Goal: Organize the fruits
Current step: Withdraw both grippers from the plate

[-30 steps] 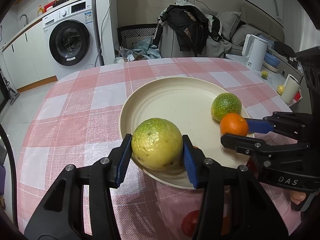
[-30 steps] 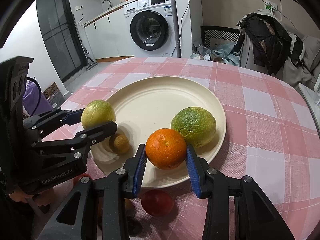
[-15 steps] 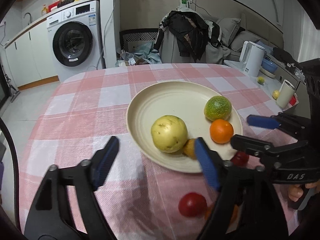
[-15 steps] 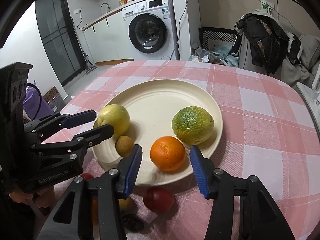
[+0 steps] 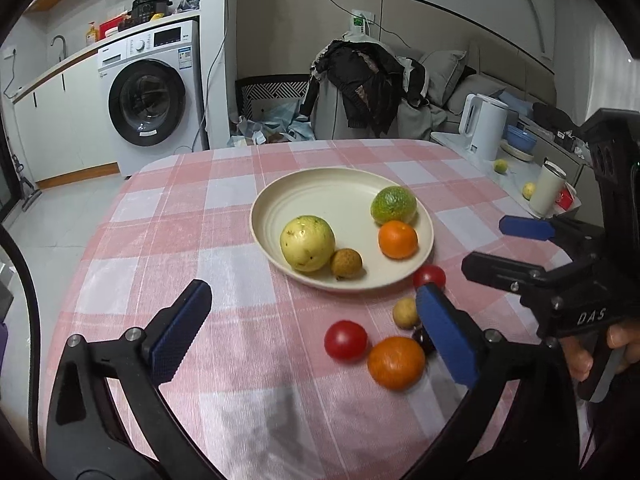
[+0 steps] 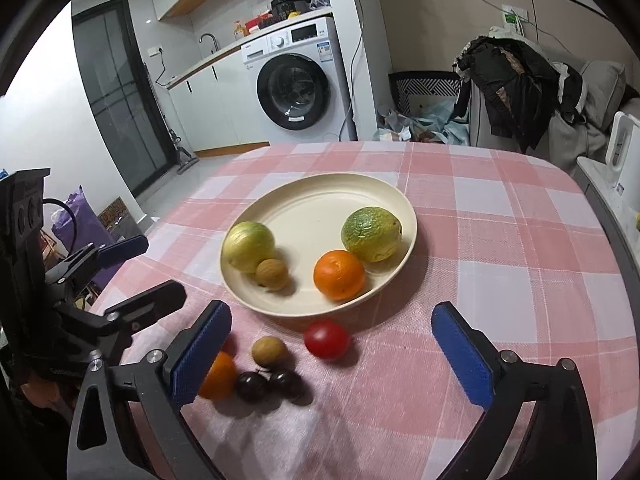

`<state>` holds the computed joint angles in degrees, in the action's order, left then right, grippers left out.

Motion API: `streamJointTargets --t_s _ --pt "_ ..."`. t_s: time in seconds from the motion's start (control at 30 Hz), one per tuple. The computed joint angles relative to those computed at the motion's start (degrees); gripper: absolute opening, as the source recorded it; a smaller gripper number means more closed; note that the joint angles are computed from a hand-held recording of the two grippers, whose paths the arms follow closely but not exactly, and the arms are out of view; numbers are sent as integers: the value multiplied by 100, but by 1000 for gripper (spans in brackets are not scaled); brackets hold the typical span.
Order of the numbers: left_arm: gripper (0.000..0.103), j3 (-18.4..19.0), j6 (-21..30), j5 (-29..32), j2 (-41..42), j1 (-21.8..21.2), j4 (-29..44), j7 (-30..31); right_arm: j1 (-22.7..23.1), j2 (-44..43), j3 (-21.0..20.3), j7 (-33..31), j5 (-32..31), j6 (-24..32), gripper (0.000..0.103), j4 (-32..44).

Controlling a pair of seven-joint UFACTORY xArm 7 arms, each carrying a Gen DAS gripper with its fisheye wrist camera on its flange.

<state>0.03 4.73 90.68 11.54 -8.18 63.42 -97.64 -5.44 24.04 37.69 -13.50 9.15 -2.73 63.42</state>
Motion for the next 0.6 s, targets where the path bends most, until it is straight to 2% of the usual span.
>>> streamJointTargets --t_s 0.1,0.17,0.23,0.33,0.5,0.57,0.6 --pt "102 -16 -14 -64 -127 9 -198 -13 344 -242 -393 183 -31 -117 103 -191" --pt "102 -27 3 -137 -153 7 -258 21 242 -299 -300 214 -64 -136 103 -279" --pt "102 -37 48 -469 -164 -2 -339 322 65 -322 -128 214 -99 -171 103 -372" --pt "102 3 57 -504 -133 -91 -340 400 6 -339 -91 238 -191 -123 103 -417" --pt "102 43 66 -1180 -59 -192 -397 1081 672 -478 -856 384 -319 -35 103 -474" --pt "102 80 7 -1584 -10 -230 -425 1491 647 -484 -828 316 -311 -24 103 -522" --pt "102 106 -33 -1779 29 -247 -417 1698 451 -452 -618 200 -288 1 103 -536"
